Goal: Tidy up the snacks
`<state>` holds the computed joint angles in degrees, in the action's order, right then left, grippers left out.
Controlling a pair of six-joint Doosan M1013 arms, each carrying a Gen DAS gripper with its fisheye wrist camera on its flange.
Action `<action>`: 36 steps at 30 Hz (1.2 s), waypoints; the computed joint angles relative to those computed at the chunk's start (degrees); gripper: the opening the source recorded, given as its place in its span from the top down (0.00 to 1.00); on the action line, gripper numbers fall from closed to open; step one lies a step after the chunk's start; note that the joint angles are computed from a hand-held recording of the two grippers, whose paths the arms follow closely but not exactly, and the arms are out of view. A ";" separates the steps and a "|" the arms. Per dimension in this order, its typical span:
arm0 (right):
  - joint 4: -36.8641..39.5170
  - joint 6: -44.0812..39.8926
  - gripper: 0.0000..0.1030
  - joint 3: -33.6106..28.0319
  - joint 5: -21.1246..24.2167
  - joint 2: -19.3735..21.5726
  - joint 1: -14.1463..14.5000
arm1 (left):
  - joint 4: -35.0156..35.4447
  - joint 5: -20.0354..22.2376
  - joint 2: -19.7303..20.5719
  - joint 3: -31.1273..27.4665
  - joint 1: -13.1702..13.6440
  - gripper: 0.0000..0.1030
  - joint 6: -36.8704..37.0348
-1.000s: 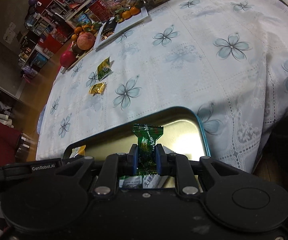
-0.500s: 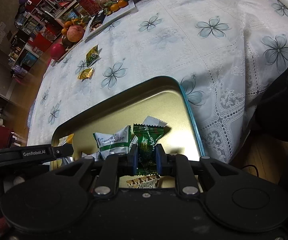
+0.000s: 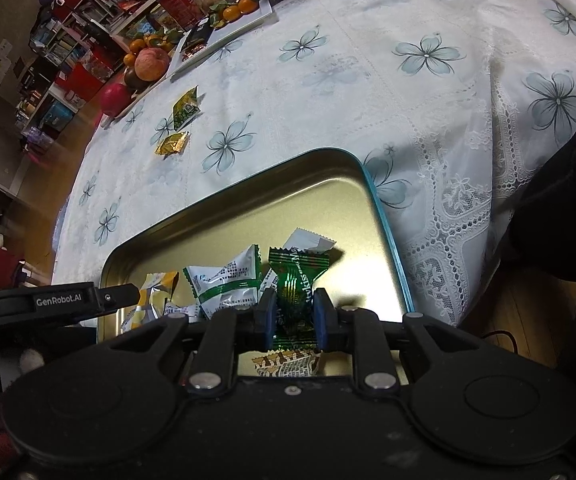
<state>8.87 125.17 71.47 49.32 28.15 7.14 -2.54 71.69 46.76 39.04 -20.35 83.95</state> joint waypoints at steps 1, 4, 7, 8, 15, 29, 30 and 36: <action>0.22 0.06 0.78 0.10 -0.26 -0.06 -0.06 | 0.28 0.12 0.05 -0.07 -0.04 0.61 -0.09; 0.80 0.05 0.75 0.44 -0.99 -0.26 -0.27 | 0.70 0.49 0.23 -0.29 -0.11 0.61 -0.19; 0.65 0.17 0.75 0.46 -1.06 -0.28 -0.23 | 0.99 0.51 0.21 -0.24 -0.19 0.61 -0.14; 0.53 0.16 0.75 0.40 -0.95 -0.25 -0.19 | 1.15 0.49 0.19 -0.20 -0.25 0.61 -0.15; -0.05 -0.46 0.74 0.19 -0.65 -0.15 0.10 | 2.28 0.54 0.12 0.02 -0.53 0.61 0.00; -0.03 -1.06 0.74 0.06 -0.48 -0.08 0.17 | 3.68 -1.39 -1.53 3.01 -0.85 0.62 -0.54; -0.09 -1.14 0.74 0.09 -0.48 -0.09 0.19 | 3.97 -2.03 -1.96 3.79 -0.95 0.61 -0.62; -0.23 -1.42 0.74 0.41 -0.86 -0.30 0.35 | 5.65 -5.42 -4.34 8.18 -1.66 0.61 -0.24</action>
